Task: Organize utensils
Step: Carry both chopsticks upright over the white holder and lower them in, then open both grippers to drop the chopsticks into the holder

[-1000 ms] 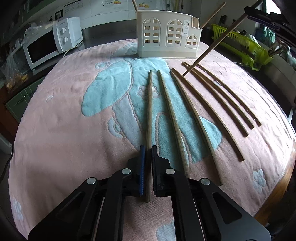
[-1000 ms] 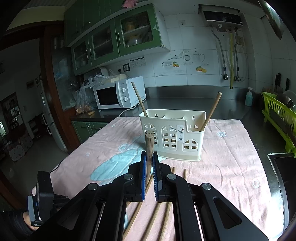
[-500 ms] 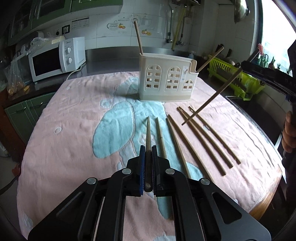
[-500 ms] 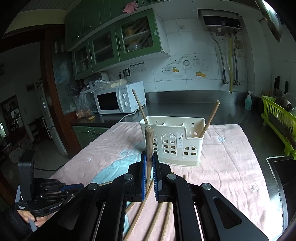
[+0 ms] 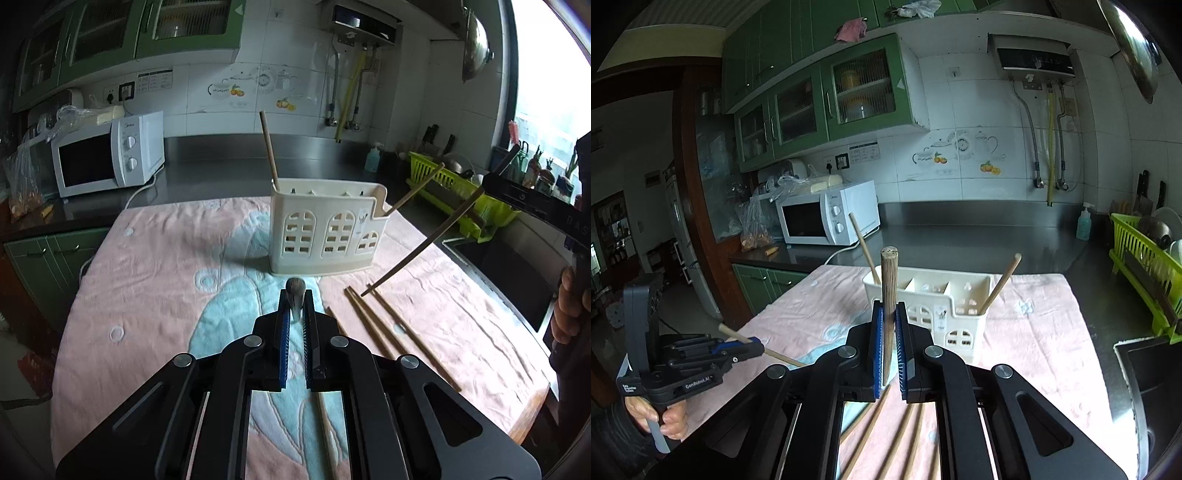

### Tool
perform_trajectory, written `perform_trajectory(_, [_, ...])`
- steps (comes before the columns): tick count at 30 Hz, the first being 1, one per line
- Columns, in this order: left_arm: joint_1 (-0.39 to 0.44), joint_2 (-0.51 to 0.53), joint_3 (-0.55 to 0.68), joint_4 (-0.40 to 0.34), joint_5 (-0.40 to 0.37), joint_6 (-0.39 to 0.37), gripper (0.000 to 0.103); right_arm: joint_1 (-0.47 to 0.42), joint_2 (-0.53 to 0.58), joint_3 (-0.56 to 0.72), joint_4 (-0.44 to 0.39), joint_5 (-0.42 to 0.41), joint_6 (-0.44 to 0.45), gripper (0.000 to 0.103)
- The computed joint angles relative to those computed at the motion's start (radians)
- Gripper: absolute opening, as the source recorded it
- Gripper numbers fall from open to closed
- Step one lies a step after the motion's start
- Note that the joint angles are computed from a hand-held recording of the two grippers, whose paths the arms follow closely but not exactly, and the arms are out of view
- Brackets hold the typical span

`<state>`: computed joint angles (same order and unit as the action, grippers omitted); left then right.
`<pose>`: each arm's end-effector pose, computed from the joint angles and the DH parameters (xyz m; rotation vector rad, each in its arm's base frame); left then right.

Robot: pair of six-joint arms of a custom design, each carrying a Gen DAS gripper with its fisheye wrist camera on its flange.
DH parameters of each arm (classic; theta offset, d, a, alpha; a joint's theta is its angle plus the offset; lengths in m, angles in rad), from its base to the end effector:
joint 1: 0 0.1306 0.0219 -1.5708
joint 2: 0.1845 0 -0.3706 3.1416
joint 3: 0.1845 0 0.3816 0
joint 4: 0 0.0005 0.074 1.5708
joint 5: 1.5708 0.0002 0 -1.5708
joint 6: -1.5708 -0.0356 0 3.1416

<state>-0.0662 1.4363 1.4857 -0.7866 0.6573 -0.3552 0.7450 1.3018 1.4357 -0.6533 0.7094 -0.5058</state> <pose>0.4945 -0.0551 0.4507 0.7734 2.0512 -0.5933 0.3516 0.2920 0.5005 0.1800 1.9494 0.0753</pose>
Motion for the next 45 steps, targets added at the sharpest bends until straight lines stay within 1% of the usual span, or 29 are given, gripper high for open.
perform_trajectory(7, [-0.033,0.051,0.151,0.01,0.016,0.054,0.005,-0.063,-0.014,0.083,-0.052,-0.025,0.047,0.007])
perform_trajectory(10, [-0.053,0.073,0.223,0.033,0.006,0.086,0.005,-0.089,-0.011,0.131,-0.077,-0.029,0.079,0.007])
perform_trajectory(12, [-0.064,0.089,0.273,0.047,0.01,0.117,0.005,-0.102,-0.004,0.161,-0.094,-0.012,0.103,0.007])
perform_trajectory(15, [-0.087,0.111,0.344,0.091,-0.001,0.161,0.005,-0.126,0.009,0.201,-0.111,0.01,0.131,0.007])
perform_trajectory(18, [-0.117,0.14,0.411,0.137,-0.048,0.191,0.005,-0.15,0.032,0.237,-0.125,0.03,0.153,0.007])
perform_trajectory(22, [-0.158,0.207,0.513,0.142,-0.118,0.209,0.005,-0.194,0.074,0.278,-0.155,0.015,0.165,0.007])
perform_trajectory(27, [-0.186,0.298,0.62,0.096,-0.166,0.212,0.005,-0.238,0.123,0.289,-0.169,-0.036,0.159,0.007])
perform_trajectory(32, [-0.202,0.366,0.68,0.05,-0.214,0.198,0.005,-0.261,0.153,0.283,-0.176,-0.079,0.146,0.007])
perform_trajectory(37, [-0.2,0.423,0.736,-0.038,-0.213,0.185,0.005,-0.274,0.177,0.286,-0.199,-0.105,0.133,0.007])
perform_trajectory(40, [-0.195,0.437,0.742,-0.068,-0.206,0.174,0.006,-0.279,0.185,0.281,-0.197,-0.115,0.126,0.007])
perform_trajectory(42, [-0.195,0.44,0.741,-0.077,-0.207,0.166,0.006,-0.281,0.185,0.277,-0.194,-0.115,0.12,0.007])
perform_trajectory(45, [-0.193,0.431,0.723,-0.066,-0.202,0.167,0.008,-0.28,0.182,0.272,-0.188,-0.111,0.117,0.008])
